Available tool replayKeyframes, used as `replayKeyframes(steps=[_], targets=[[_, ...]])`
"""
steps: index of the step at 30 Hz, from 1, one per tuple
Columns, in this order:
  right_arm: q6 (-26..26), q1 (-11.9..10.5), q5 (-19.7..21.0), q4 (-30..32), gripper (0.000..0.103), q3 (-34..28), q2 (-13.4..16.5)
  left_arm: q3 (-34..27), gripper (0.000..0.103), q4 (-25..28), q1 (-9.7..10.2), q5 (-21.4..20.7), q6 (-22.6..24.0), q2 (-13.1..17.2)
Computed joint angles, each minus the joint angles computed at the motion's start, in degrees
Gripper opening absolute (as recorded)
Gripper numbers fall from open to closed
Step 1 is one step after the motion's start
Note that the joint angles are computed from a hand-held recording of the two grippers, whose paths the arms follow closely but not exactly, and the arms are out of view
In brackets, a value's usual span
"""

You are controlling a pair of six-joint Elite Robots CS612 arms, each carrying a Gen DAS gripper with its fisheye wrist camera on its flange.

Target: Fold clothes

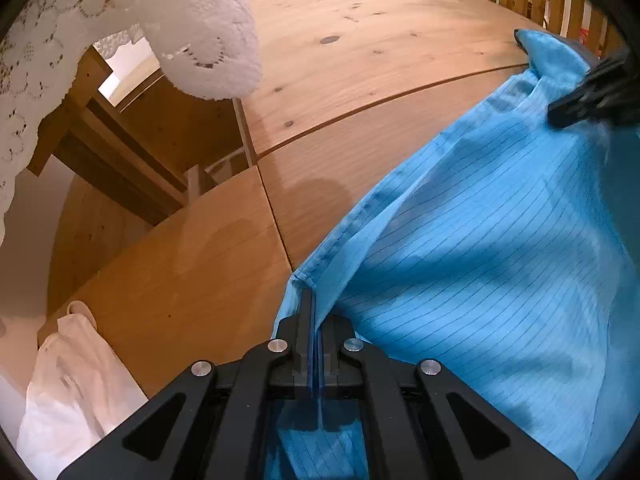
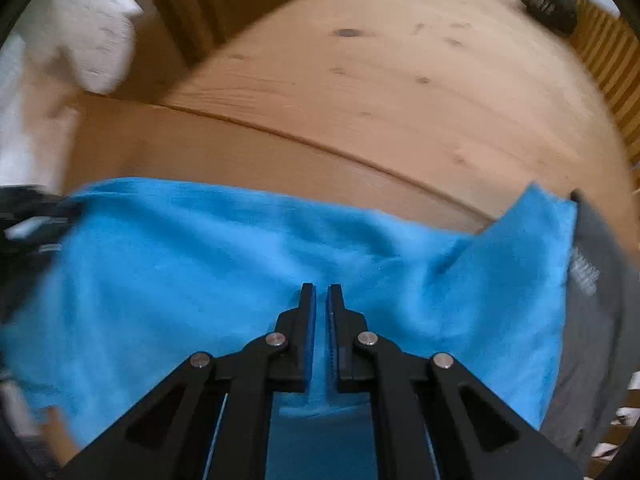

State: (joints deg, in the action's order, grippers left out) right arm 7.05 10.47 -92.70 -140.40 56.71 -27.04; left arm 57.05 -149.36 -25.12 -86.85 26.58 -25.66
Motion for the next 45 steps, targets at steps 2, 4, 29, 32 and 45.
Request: replayKeyframes(steps=[2,4,29,32,45], targets=[[2.8,0.4,-8.6,-3.1,0.002,-1.3,1.5,0.1,0.000,0.2,-0.01,0.2,-0.4,-0.1],[6.2,0.1,-12.6,-4.9,0.003,-1.5,2.0,-0.2,0.000,0.7,-0.02,0.4,-0.5,0.1],[-1.5,5.4,-3.9,-9.0,0.009,9.3,-5.8,29.1,0.043,-10.0,7.14,-1.3,6.1,-21.5],[-1.7,6.5,-5.6,-7.1,0.010,7.3,-4.3,30.4,0.042,-10.4,7.68,-0.1,5.0,-21.7],[10.6,-0.6,-1.1,-7.7,0.022,11.5,-5.9,27.1,0.043,-7.5,5.49,-5.7,9.3,-18.0]])
